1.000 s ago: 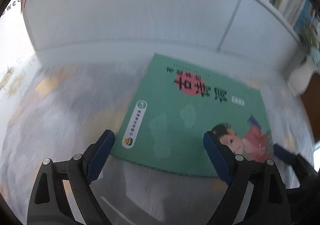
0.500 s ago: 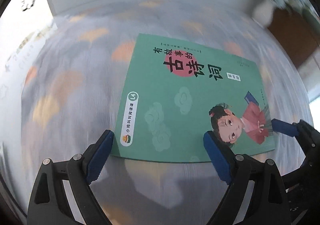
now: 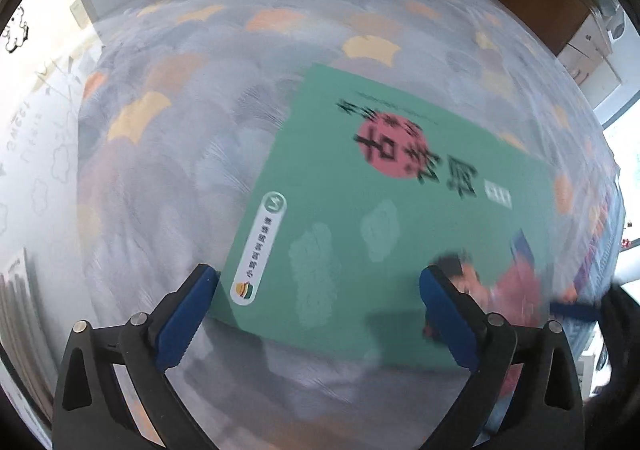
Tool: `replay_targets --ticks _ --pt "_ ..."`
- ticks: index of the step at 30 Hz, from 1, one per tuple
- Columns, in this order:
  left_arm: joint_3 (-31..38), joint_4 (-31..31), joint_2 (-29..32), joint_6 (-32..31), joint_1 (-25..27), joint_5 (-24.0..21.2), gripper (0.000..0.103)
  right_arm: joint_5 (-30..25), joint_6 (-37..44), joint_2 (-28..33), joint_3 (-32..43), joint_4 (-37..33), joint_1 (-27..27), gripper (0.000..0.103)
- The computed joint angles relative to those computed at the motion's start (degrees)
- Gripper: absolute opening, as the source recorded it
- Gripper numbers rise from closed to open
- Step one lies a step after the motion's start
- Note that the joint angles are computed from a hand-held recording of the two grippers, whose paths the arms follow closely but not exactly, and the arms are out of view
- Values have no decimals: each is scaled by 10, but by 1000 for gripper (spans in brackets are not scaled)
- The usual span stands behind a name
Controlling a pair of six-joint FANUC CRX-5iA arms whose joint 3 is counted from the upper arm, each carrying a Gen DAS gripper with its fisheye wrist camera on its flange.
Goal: Organize books
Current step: 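Close the left tool on the green book edge while the right tool approaches, then grip the green book with both tools and lift it off the rug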
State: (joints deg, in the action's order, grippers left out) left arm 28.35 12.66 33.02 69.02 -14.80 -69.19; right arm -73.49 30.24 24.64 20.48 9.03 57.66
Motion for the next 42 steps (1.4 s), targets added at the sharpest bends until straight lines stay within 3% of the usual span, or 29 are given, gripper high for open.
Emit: replay_targets --ticks 4,8,13,15,18,20,23,26,28,33,35,37,38,40,42 --pt "70 -13 46 41 -5 -6 103 2 35 20 28 -10 18 103" --pt "159 1 105 66 -17 -12 101 30 110 20 46 -76 12 103" --pt "377 75 237 73 -37 -120 100 75 247 15 62 -180 -12 103" --pt "397 58 239 87 -49 -109 99 76 281 0 53 -209 -21 103" --pt "293 55 172 81 -44 -39 99 83 314 -28 30 -212 -34 103" --pt "241 45 133 86 -33 -17 100 98 321 -62 -2 -204 -46 103" --pt "159 42 73 99 -11 7 100 116 295 -114 -55 -168 -69 103" --pt "115 24 25 139 7 3 100 138 266 -153 -94 -142 -95 103" --pt "57 27 -20 159 17 35 100 147 256 -162 -104 -127 -114 103" --pt "-93 51 -105 207 23 96 102 123 270 -133 -81 -81 -133 103" --pt "-109 41 -97 196 10 63 99 116 283 -105 -57 -102 -138 103" --pt "-111 57 -71 191 4 22 89 99 267 -85 -49 -103 -125 103" --pt "-116 70 -65 205 6 17 84 65 255 -66 -30 -87 -117 103" --pt "-149 96 -78 222 13 56 85 -7 218 -8 12 -50 -99 103" --pt "-144 107 -72 218 17 48 85 11 206 -13 -4 -35 -91 103"
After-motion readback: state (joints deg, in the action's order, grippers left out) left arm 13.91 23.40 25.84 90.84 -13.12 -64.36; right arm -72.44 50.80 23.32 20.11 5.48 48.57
